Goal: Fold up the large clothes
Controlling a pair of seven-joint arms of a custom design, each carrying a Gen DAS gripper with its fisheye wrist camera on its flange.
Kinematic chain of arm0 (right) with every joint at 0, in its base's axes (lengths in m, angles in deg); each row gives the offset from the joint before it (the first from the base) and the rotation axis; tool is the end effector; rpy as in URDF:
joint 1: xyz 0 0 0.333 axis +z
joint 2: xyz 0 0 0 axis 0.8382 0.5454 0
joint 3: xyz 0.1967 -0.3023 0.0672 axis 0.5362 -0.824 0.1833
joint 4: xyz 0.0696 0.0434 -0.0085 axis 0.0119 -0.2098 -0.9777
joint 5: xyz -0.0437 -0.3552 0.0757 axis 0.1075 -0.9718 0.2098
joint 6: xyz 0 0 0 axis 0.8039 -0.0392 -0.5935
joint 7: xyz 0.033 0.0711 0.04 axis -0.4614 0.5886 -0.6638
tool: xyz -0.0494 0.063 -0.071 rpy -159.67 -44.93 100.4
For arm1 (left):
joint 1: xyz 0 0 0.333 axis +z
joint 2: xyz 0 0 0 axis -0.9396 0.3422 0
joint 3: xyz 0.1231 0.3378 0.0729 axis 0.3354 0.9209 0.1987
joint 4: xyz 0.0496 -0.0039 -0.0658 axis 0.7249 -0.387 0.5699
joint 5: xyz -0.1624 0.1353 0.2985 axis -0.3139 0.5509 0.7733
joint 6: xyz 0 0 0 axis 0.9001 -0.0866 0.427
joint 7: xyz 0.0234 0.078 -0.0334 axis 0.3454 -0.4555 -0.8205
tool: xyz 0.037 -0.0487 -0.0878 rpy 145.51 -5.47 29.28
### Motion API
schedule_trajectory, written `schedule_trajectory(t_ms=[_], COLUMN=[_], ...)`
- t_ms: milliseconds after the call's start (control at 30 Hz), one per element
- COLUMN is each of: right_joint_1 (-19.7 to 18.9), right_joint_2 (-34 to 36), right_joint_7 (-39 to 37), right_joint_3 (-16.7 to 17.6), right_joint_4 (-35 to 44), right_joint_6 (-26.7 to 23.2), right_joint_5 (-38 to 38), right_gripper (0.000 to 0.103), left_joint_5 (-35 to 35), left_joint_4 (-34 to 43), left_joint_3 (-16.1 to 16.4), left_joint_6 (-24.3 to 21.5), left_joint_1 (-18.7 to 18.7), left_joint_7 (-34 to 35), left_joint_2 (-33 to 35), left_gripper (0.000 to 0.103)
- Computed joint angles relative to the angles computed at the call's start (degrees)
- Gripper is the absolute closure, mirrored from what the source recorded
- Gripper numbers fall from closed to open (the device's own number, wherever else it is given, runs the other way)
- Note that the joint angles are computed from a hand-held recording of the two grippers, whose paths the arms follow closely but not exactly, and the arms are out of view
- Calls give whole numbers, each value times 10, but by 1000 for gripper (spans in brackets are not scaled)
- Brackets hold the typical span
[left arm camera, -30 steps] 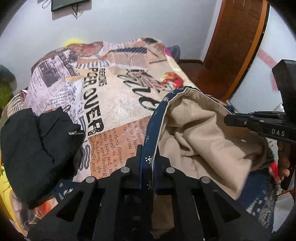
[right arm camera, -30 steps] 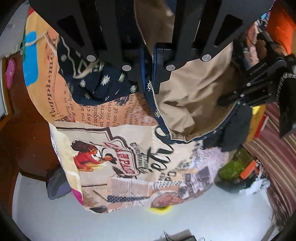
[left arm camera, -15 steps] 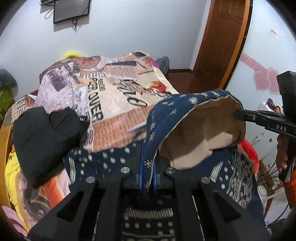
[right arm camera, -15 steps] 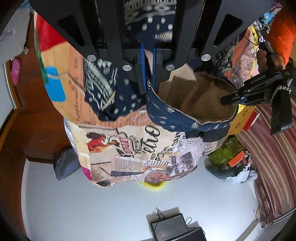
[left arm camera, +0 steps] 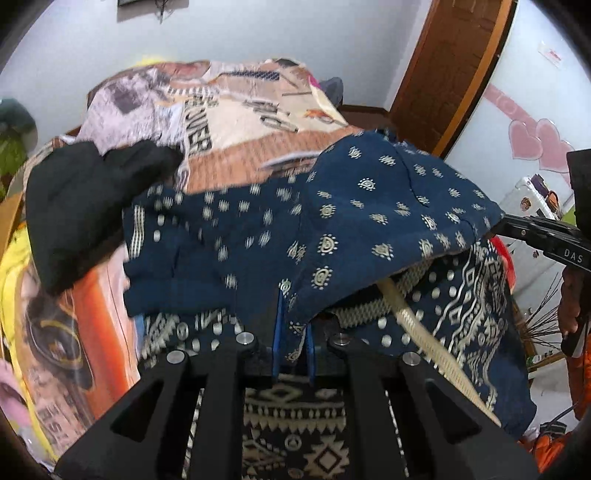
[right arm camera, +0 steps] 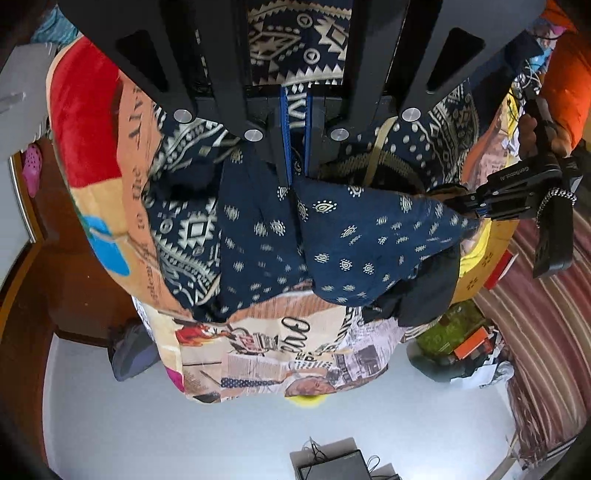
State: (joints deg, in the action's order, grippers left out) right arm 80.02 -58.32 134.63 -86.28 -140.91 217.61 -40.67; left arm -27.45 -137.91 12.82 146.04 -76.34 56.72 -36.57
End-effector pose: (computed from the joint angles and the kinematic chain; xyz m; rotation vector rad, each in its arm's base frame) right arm 0.6151 0.2175 0.4245 -1.6962 1.7690 -0.3599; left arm 0.7184 -0.2926 0.3984 -1.3772 2.5393 -0.9103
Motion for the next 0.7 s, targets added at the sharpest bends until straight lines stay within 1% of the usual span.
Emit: schedule_trajectory(t_ms=[33,167,233,300,333,367,433,533,567,600,633,700], right_joint_1=[4,46,67,73,70,58,38,22,21,24,34,58], right_joint_2=[0,-2,-4,-10,-14,-16,-23,-33,-35,-38,-41,-42], right_joint_7=[1,23,39,48,50,48,42,34,33,34,41,58], right_joint_3=[-3,-47,-70,-77,-74,-62,-40,-21,-19,-22,-34,-63], right_joint_4=[-2,-11,-16,-18,-18,-17,-19,-20,-20,-20,-21,-17], right_joint_6=[-1,-3,-4,-16,-24,-32,-37,-31,-28,-24,-15,-2], right_joint_5=[-2,-32,-51,-65,-70,-69,-67,-67,-69,-73,-84,-108], right_gripper=[97,96,96,96,95,95,95,95,95,95,95,94], left_joint_5=[-4,-2,2,7,11,11,5,6,4,2,4,21], left_joint_4=[-7,-38,-54,-78,-90,-104,-123,-133,-130,-126,-119,-93], left_joint_3=[-2,6,9,11,16,14,-4,-13,-21,-27,-28,-12], left_joint_6=[-2,-2,2,22,35,50,72,98,104,110,116,123], left_joint_1=[4,4,4,5,2,5,18,25,30,34,33,17], left_joint_7=[-1,-12,-15,-18,-26,-29,-23,-24,-21,-18,-18,-28], left_joint_2=[-2,-15,-24,-38,-46,-55,-68,-81,-82,-82,-81,-72], left_gripper=[91,81,68,64,64,64,63,60,59,57,54,51])
